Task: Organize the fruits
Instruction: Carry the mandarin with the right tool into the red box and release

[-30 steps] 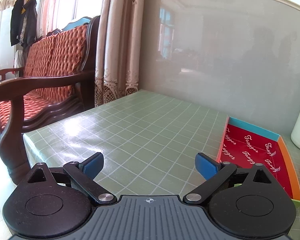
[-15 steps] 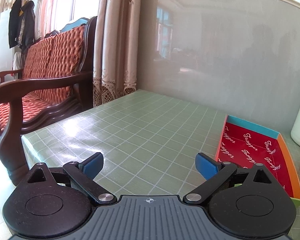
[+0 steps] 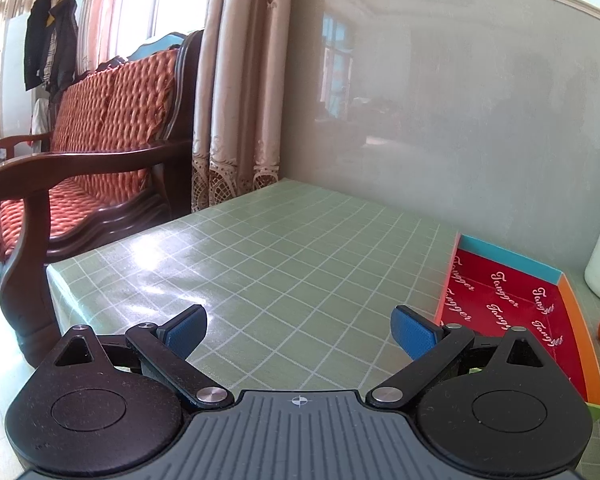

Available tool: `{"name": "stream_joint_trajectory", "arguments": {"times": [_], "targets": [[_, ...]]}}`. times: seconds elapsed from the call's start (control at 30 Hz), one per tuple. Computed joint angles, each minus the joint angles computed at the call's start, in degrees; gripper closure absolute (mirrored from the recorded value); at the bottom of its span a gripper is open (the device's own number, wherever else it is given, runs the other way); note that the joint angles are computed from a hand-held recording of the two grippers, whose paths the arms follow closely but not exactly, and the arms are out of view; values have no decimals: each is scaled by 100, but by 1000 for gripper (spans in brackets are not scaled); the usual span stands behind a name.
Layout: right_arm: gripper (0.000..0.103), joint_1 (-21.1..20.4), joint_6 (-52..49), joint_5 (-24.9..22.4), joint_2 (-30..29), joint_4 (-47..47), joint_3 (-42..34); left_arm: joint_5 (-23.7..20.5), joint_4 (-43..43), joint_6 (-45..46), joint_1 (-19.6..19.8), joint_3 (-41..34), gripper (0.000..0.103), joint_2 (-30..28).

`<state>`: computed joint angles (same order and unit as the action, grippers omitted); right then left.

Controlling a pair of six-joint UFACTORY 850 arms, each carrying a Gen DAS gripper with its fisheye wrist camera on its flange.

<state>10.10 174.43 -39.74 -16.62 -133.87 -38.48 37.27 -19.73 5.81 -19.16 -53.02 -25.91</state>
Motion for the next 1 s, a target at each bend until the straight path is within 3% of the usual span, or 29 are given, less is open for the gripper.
{"name": "stream_joint_trajectory", "arguments": {"times": [0.3, 0.63, 0.9, 1.0], "targets": [[65, 325, 296, -282, 138, -1227, -24, 220, -562, 247, 38, 78, 5, 22], [64, 626, 147, 78, -227, -1912, -481, 252, -793, 384, 112, 92, 4, 14], [58, 731, -68, -44, -245, -1684, -476, 172, -773, 408, 72, 61, 4, 10], [45, 719, 4, -203, -163, -1617, -368, 161, -736, 416, 35, 60, 4, 13]]}}
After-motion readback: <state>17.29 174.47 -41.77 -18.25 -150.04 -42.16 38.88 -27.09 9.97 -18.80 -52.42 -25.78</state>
